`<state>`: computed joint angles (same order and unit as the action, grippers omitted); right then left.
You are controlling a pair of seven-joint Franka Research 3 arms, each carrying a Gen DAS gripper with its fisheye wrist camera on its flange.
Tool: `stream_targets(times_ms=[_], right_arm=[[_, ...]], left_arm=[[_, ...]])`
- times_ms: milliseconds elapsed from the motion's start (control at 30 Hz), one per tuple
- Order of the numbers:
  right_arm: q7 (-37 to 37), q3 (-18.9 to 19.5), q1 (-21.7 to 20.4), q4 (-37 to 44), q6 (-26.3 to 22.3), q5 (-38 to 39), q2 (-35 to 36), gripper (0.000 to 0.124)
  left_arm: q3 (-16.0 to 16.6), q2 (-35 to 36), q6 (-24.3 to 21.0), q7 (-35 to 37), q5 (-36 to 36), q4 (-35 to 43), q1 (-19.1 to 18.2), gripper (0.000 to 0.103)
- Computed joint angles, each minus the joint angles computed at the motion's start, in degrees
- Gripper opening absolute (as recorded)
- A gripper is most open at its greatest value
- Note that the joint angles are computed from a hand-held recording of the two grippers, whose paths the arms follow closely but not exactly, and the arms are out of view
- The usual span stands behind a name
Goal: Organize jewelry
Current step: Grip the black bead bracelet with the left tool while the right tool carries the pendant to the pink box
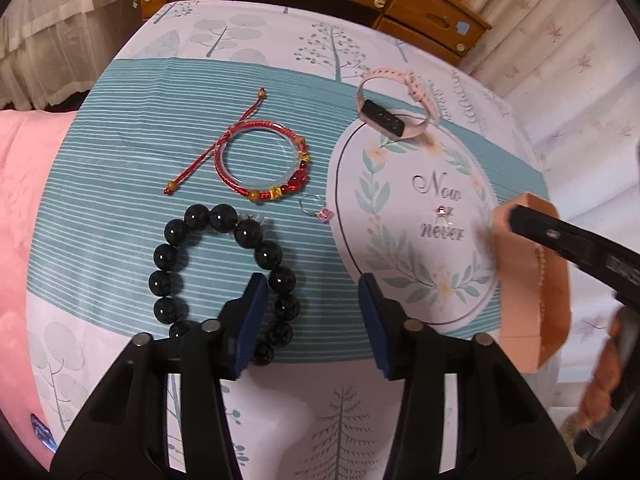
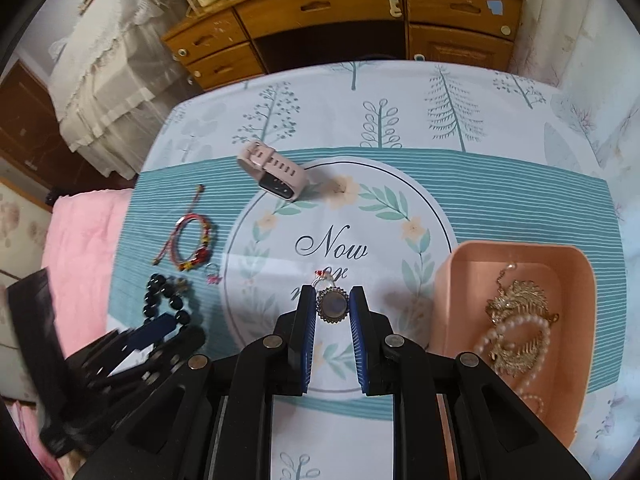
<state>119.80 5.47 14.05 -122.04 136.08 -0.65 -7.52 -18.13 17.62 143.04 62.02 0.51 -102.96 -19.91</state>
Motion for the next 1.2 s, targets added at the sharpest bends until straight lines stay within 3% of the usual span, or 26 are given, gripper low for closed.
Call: stream_targets(times_ms=[200,367,533,733,933,1200], right_arm=[[-1.89,0.15,-0.04,-3.66,1.13,1.72,-5.24,0.017],[-4.41,0.04,-0.59,-7.62,2.23,4.09,-10.79,0.017],[-6.15,0.16,-2.33,-11.84,3.19,5.43,-17.28,0.017],[-7.90,-0.44,-5.24,-17.49,2.13,6.62,-25.51,0.017],[-9.46,-0.11,-8.65,-23.47,-0.56,5.44,-31.72,0.017],[-13.60,-3.01,-10.50,-30.30,0.48,8.75,-34.29,0.017]], left_arm=[[2.33,2.27,-4.00,-6.40,7.22,3.47,-2.61,0.012],[2.11,0.64,-4.32,-8.53,8.23,2.75,-2.60,0.012],[1.21,-4.84,-1.18,-9.73,11.69,0.70,-3.99,0.012],[-0.88,-6.70,1.59,-7.58,12.01,3.74,-6.28,0.012],[-1.58,-1.48,0.41,-7.55,17.13,13.61,-11.97,0.012],[-1.12,9.63,-6.32,-4.57,18.28,29.33,-19.48,0.012]])
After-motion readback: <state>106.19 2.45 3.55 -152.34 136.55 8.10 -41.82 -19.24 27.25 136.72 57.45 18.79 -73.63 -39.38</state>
